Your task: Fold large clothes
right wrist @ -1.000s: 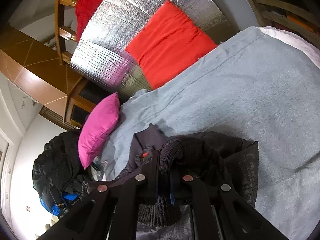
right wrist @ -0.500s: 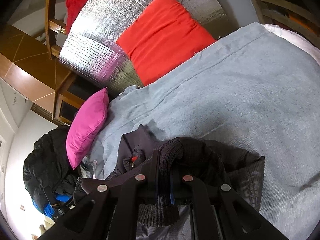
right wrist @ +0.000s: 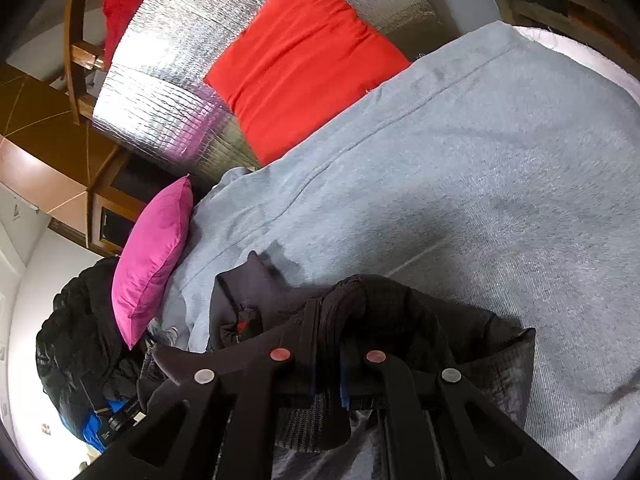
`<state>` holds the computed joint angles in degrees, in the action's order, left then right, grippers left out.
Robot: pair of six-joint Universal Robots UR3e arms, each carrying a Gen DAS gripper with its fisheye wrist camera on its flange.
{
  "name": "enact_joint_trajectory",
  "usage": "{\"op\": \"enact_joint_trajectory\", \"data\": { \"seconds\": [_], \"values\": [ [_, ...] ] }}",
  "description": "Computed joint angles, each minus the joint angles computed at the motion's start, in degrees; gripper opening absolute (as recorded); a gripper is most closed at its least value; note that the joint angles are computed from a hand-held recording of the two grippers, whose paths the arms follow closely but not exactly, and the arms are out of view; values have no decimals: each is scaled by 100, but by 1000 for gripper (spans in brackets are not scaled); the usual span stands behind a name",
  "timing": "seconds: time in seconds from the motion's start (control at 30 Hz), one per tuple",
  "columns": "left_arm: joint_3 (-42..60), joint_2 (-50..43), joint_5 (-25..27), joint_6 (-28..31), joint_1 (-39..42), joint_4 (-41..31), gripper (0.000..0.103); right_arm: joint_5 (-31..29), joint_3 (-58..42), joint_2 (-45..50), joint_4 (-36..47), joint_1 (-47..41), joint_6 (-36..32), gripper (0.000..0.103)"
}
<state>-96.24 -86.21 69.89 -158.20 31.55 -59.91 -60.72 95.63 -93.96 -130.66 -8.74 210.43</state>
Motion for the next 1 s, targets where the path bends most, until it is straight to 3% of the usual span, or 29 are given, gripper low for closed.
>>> {"op": "enact_joint_trajectory", "data": {
  "seconds": [0.33, 0.57, 1.0],
  "values": [
    [355, -445, 227, -228, -222, 44, 18, -96, -77, 367, -216, 81, 110, 8],
    [798, -725, 228, -353, -341, -56, 18, -60, -511, 495, 85, 39, 20, 8],
    [1316, -1518, 339, -862, -555, 165, 19, -12, -449, 1234, -896, 55, 586, 8]
  ]
}}
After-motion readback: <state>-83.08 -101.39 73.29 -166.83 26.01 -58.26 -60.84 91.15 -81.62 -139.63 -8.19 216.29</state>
